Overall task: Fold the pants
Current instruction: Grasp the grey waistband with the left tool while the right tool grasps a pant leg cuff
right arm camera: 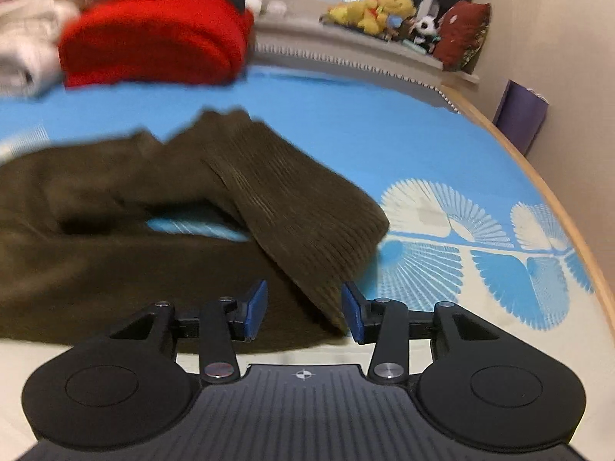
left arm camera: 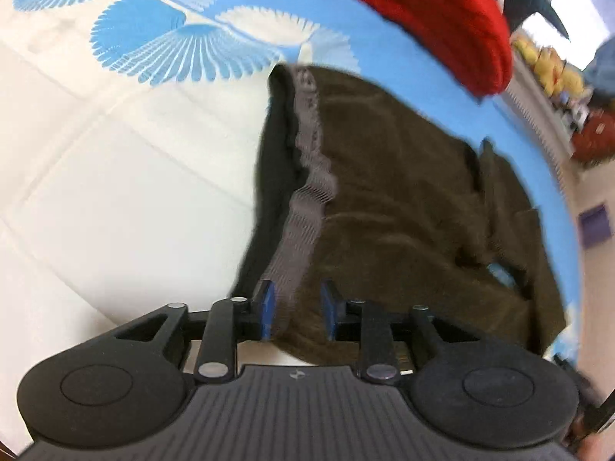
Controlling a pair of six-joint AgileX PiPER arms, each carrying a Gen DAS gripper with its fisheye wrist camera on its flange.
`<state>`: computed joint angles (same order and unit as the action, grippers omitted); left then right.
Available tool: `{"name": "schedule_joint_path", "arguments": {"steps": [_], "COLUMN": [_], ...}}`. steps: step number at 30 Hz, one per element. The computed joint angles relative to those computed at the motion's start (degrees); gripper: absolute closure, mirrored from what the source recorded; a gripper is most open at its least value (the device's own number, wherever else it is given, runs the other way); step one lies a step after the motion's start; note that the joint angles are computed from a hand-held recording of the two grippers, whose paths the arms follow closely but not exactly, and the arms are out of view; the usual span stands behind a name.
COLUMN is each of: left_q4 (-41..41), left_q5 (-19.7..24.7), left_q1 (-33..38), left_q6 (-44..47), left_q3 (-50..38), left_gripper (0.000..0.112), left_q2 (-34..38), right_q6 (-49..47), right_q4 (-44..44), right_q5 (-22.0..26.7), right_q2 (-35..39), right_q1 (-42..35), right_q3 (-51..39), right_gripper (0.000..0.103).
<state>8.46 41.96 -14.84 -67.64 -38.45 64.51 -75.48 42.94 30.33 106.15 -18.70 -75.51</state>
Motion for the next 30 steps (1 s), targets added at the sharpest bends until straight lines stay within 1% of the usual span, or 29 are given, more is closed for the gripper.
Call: {"name": "schedule_joint_path", "arguments": {"steps": [1,2,3,5,6,7,8,9,10,11,12,13,14,16,17,18,19,21,23,25,27,28,30], "left_q4": [-0.03,-0.75,-0.87,-4.03,-3.63,-4.60,-5.14,-5.90,-6.10,-6.15,-6.29,-5.98,-5.69,-6.39,-7.49,-8.14,-6.50,-1.32,1.77,5.30,9.07,10.97,12.54], "left_q5": [-0.77,-2.61,-4.15,-6.36,-7.71,-8.62,-8.69,-9.05,-9.75,-10.33,-10.17,-9.62,-9.95,-10.79,-10.69,-10.80,-10.14,-8.33,-6.69,-3.84,0.34,3.25,8.94], "left_q1": [0.82,2.34,2.62,6.18,5.71,6.43,6.30,6.44,6.32,6.25,6.41,6.36,6.34,6.17,6.12,5.88,4.72,1.44,-0.52,-2.54,-4.84,-6.60,-9.45], "left_q6": [1.18,2.90,2.98,6.98,6.33,7.97,8.48,9.44,9.87,10.29,10.90,10.90,10.88,12.01,13.27,14.46,13.57,11.23,9.46,6.00,2.54,0.78,-0.86], "left_q3": [0.46,1.25,2.42,3.04,3.77,3.93,3.66,3.40,3.47,3.37,2.81,2.22,2.18,2.33,2.10,2.14,1.72,1.31,1.58,2.13,2.53,2.87,2.83], "left_gripper": [0.073,0.064,0.058,0.055,0.049,0.045,0.044,0.043,0.042,0.041,0.041,0.041,0.041,0.042,0.046,0.054,0.059,0.072,0.076,0.078,0.080,0.080,0.081], "left_q2": [1.05,1.93,2.61,4.81,5.34,6.60,7.82,9.00,9.89,11.05,12.49,13.82,14.46,15.31,15.76,15.73,15.82,14.95,12.05,6.87,1.40,-2.12,-6.31], "right_q6": [0.46,0.07,-0.27,-0.69,-0.92,0.29,2.61,3.28,3.47,4.02,5.21,7.89,8.87,6.89,5.55,4.87,4.80,8.51,10.09,12.53,15.83,16.93,19.92], "right_q4": [-1.60,-2.46,-3.55,-6.41,-7.45,-9.42,-12.05,-12.85,-13.22,-14.05,-15.42,-17.82,-17.93,-12.13,-8.82,-5.36,-2.33,0.78,2.56,0.72,-4.14,-6.17,-11.86], "right_q5": [-1.64,-3.30,-4.82,-7.62,-9.60,-11.43,-12.29,-12.95,-13.69,-14.81,-16.08,-17.25,-16.18,-13.07,-12.41,-11.31,-9.72,-5.41,-0.04,5.66,11.72,14.58,21.65], "right_q2": [1.75,2.79,3.96,6.35,7.23,8.19,9.23,10.10,10.56,10.96,11.13,11.18,11.45,11.28,10.69,9.93,9.20,7.33,5.98,4.63,3.71,2.95,3.11], "right_q1": [0.58,1.13,1.73,2.97,3.73,4.56,5.26,5.71,5.99,6.41,6.75,7.13,6.82,5.32,4.55,3.39,2.06,-1.09,-4.19,-7.13,-9.24,-10.10,-11.64], "right_q3": [-0.77,-0.71,-0.94,-1.78,-1.65,-1.74,-2.33,-2.82,-3.04,-3.10,-3.19,-3.15,-4.32,-6.40,-6.74,-7.45,-8.08,-9.75,-10.99,-11.69,-12.53,-12.23,-13.29], "right_gripper": [0.049,0.045,0.043,0.037,0.036,0.035,0.035,0.036,0.038,0.042,0.049,0.068,0.084,0.091,0.094,0.095,0.096,0.098,0.099,0.100,0.100,0.100,0.100]}}
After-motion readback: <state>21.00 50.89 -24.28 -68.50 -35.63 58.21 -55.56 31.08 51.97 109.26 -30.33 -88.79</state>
